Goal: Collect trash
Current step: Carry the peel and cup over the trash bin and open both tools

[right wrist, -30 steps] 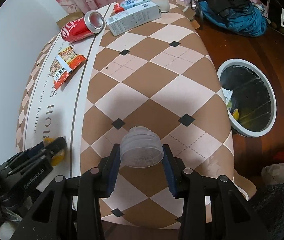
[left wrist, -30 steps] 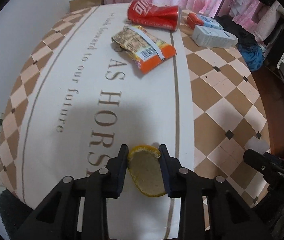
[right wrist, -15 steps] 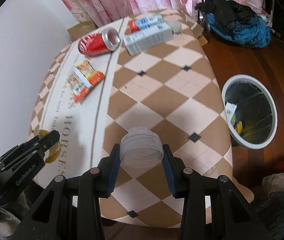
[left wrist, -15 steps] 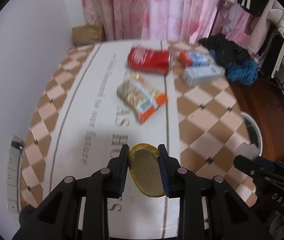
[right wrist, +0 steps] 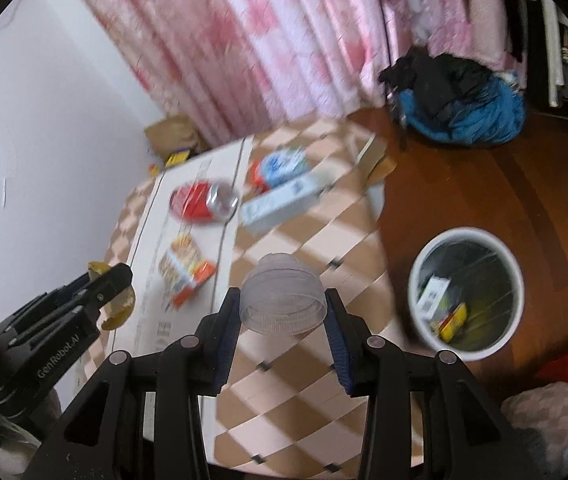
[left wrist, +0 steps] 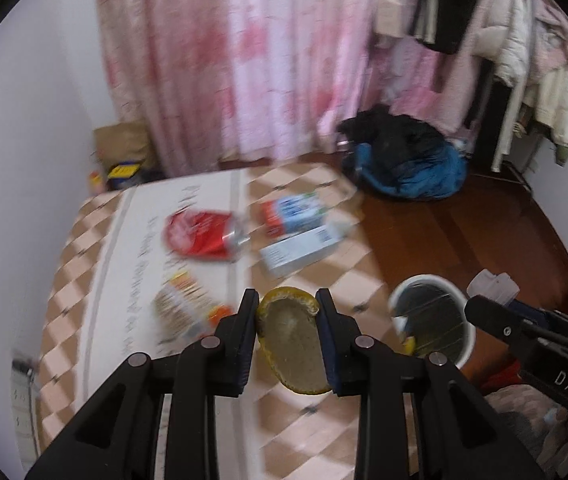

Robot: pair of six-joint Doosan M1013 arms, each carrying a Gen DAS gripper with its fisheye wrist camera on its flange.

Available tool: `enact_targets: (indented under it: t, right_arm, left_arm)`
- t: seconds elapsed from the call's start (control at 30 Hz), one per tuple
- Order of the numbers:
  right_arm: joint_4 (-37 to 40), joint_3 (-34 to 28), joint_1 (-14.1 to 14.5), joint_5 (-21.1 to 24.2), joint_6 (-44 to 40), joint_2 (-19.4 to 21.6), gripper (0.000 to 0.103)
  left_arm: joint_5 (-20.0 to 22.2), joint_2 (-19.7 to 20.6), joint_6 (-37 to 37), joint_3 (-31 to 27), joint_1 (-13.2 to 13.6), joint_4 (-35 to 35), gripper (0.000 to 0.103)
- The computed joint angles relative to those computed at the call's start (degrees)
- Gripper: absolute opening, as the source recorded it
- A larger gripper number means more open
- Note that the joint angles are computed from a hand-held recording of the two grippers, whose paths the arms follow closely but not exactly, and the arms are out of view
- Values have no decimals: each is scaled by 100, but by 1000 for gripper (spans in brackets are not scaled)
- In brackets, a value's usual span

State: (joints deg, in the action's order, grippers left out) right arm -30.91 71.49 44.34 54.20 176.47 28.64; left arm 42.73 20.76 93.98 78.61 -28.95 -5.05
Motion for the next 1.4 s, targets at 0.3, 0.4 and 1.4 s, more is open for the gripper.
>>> enact_targets:
  t: [0.3, 0.4, 1.4]
  right_arm:
    - [-328, 1092, -314, 502, 642, -766, 43]
    - [-69, 1532, -496, 558, 681, -950, 43]
    - [2258, 3030, -1406, -353, -60, -778, 102]
  left_arm:
    - [742, 776, 885, -960, -615, -1068, 25]
    - [1341, 1175, 1054, -1386, -748, -1480, 25]
    - [2400, 2063, 487, -2098, -1133, -290, 101]
